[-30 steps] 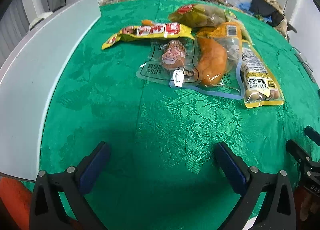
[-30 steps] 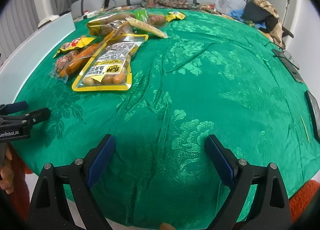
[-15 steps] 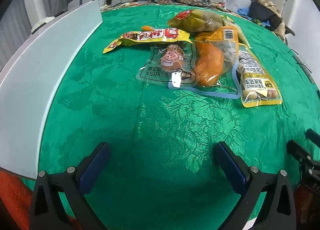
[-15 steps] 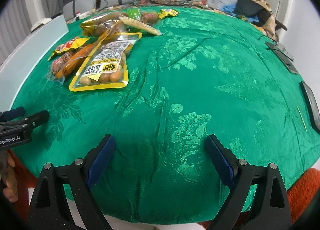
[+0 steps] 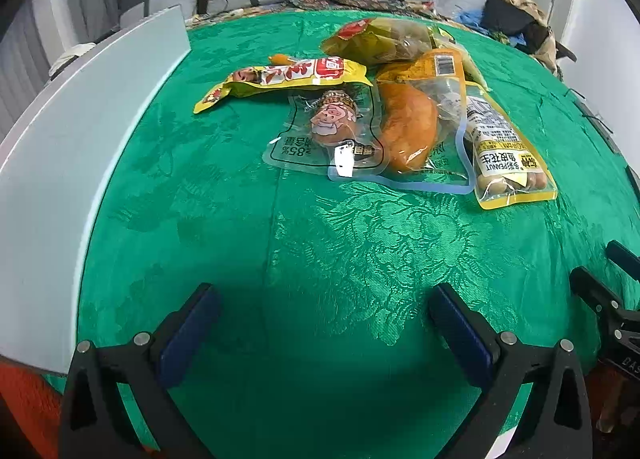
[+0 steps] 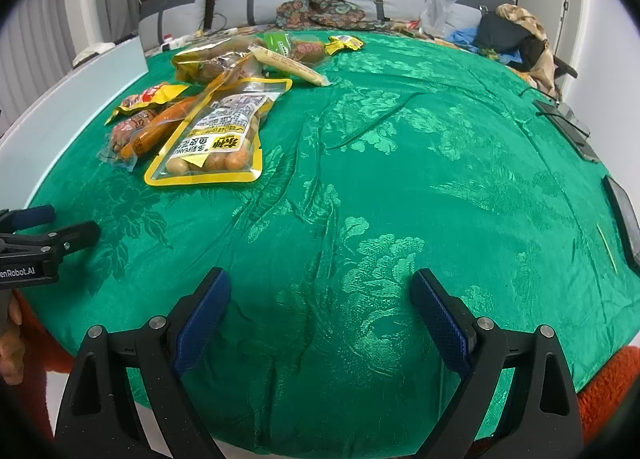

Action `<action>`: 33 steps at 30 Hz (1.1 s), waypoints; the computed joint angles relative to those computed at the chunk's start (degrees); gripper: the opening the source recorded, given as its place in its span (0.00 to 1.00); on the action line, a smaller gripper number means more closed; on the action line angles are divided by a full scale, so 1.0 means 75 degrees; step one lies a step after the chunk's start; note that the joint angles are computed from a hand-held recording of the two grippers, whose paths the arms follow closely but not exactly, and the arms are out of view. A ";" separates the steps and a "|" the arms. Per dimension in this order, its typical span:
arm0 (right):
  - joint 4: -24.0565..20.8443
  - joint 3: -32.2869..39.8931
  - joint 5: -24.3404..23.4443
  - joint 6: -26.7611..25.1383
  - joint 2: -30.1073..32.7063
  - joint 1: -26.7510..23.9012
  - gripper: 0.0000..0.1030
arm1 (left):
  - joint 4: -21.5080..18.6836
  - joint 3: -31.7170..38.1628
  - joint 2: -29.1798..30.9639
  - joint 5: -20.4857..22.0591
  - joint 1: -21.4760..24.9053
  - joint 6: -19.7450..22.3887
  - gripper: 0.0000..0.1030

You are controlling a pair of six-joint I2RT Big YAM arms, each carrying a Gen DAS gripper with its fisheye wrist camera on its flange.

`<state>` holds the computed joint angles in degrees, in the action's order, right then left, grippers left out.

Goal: Organize snacks
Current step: 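Lower the left tool toward the clear pig-print sausage pack, then grasp the pig-print sausage pack with the left tool while the right tool grasps the yellow peanut bag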

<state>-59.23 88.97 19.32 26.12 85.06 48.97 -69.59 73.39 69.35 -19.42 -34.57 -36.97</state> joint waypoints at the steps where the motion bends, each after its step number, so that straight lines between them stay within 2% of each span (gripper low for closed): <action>1: -0.0006 -0.0001 -0.0003 0.0000 -0.0002 0.0000 0.92 | -0.0102 0.0093 0.0064 0.0158 0.0076 0.0088 1.00; 3: -0.0007 0.0004 -0.0005 -0.0004 0.0002 -0.0001 0.92 | -0.0338 0.0370 0.0195 0.0756 0.0389 0.0255 1.00; 5: -0.0013 0.0006 -0.0008 -0.0018 0.0002 -0.0003 0.92 | -0.0225 0.0641 0.0233 0.1333 0.0791 0.0352 1.00; 7: 0.0000 -0.0002 -0.0015 -0.0029 -0.0003 -0.0004 0.92 | -0.0049 0.1004 0.0347 0.1678 0.1117 0.0543 1.00; 11: 0.0006 -0.0007 -0.0027 -0.0062 -0.0003 -0.0008 0.92 | -0.0174 0.2133 0.1270 0.2156 0.1613 0.1170 1.00; 14: -0.0009 0.0008 -0.0036 -0.0058 0.0007 -0.0013 0.92 | -0.0517 0.2683 0.2007 0.2191 0.1870 0.1258 0.86; 15: -0.0019 0.0006 -0.0032 -0.0050 0.0005 -0.0003 0.92 | -0.0620 0.2742 0.2166 0.2249 0.1944 0.1266 0.76; 16: -0.0022 0.0006 -0.0037 -0.0050 0.0008 -0.0004 0.92 | -0.0551 0.2658 0.2171 0.2354 0.1995 0.1221 0.70; 17: -0.0029 0.0013 -0.0040 -0.0051 0.0013 -0.0006 0.92 | -0.0408 0.2494 0.2086 0.2459 0.2052 0.1162 0.70; 18: -0.0029 0.0013 -0.0041 -0.0052 0.0013 -0.0005 0.92 | -0.0241 0.2319 0.1937 0.2431 0.2047 0.1169 0.69; 20: -0.0027 0.0017 -0.0049 -0.0059 0.0019 -0.0009 0.92 | -0.0306 0.2036 0.1673 0.2362 0.1993 0.1190 0.69; 25: -0.0038 0.0022 -0.0044 -0.0042 0.0024 -0.0007 0.92 | -0.0650 0.1241 0.0804 0.2573 0.1953 0.1494 0.70; 27: -0.0039 0.0022 -0.0046 -0.0043 0.0025 -0.0008 0.92 | -0.0865 0.1147 0.0666 0.2560 0.1956 0.1680 0.74; 28: -0.0035 0.0013 -0.0043 -0.0042 0.0020 -0.0010 0.92 | -0.0955 0.1125 0.0668 0.2435 0.1876 0.1680 0.79; 30: -0.0037 0.0012 -0.0045 -0.0042 0.0018 -0.0011 0.92 | -0.1174 0.1219 0.0809 0.2088 0.1790 0.1817 0.80; 33: -0.0021 0.0005 -0.0047 -0.0055 0.0016 -0.0015 0.92 | -0.1367 0.1373 0.1039 0.1676 0.1541 0.2160 0.89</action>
<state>-59.39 89.01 18.97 25.71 85.18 48.85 -79.84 83.69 77.14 -6.85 -23.01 -20.78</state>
